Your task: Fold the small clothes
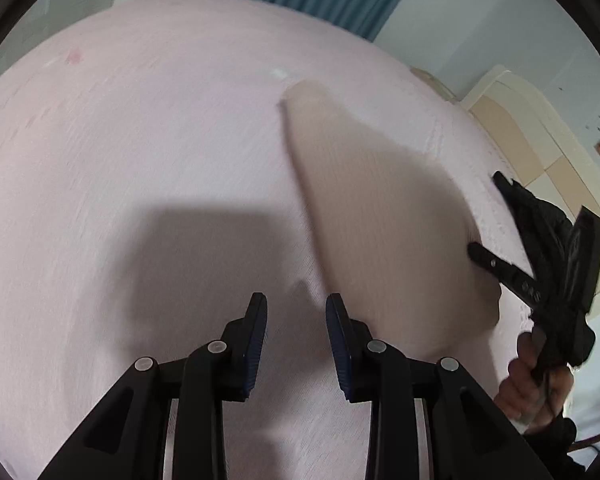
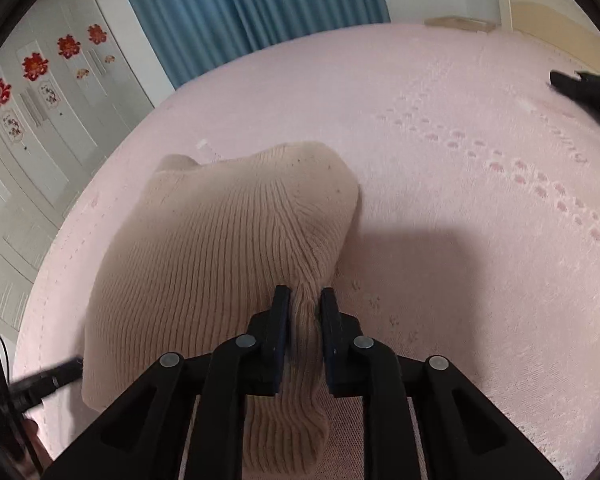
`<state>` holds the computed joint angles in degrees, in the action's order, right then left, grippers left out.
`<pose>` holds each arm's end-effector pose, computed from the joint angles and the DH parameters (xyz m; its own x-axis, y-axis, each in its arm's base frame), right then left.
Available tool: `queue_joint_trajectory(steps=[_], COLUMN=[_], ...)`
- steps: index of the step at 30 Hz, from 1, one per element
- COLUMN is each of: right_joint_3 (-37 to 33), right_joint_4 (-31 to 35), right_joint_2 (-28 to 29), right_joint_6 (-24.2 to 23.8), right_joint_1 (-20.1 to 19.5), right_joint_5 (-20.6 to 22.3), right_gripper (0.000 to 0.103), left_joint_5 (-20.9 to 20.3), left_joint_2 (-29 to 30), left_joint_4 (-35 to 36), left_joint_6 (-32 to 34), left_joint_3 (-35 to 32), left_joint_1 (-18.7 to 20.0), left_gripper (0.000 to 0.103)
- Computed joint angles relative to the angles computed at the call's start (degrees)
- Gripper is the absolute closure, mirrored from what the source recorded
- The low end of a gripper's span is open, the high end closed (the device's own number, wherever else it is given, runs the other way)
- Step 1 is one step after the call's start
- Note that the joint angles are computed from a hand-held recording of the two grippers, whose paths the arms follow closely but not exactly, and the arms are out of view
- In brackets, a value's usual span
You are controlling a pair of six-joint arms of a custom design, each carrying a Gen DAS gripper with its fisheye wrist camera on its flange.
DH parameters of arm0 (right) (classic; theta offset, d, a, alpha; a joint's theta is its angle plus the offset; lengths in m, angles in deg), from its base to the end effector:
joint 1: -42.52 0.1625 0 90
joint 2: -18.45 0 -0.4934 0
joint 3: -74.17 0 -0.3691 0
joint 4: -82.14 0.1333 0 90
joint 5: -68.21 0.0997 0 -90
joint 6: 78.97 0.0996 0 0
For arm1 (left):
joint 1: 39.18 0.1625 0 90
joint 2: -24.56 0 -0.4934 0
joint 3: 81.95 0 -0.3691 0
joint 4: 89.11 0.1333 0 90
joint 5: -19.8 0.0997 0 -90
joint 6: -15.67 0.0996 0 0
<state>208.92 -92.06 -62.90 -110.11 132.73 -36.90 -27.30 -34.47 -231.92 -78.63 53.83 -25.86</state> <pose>0.1089 -0.4288 0.3224 -0.8251 -0.3330 0.4564 -0.5022 0.8024 -0.3225 -0.3429 -0.2878 0.1191 -0.8944 -0.2682 -0.3580 0.0331 0.7585 -0.6508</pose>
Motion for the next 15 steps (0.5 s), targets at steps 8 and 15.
queue_joint_trajectory(steps=[8,15], right_joint_3=[-2.6,-5.6], right_joint_4=[-4.1,-4.2], right_joint_2=[1.0,6.9], right_joint_6=[-2.3,-4.8], right_joint_1=[2.9,3.0], right_joint_5=[3.7,-1.6], right_gripper=[0.071,0.071], left_joint_5=[7.1,11.4], left_joint_2=[3.8,6.6], left_joint_4=[-13.8,-0.2], left_joint_6=[19.2,19.8], left_joint_3=[-4.0,-10.6], left_joint_1=[6.3,9.8], left_gripper=[0.074,0.074])
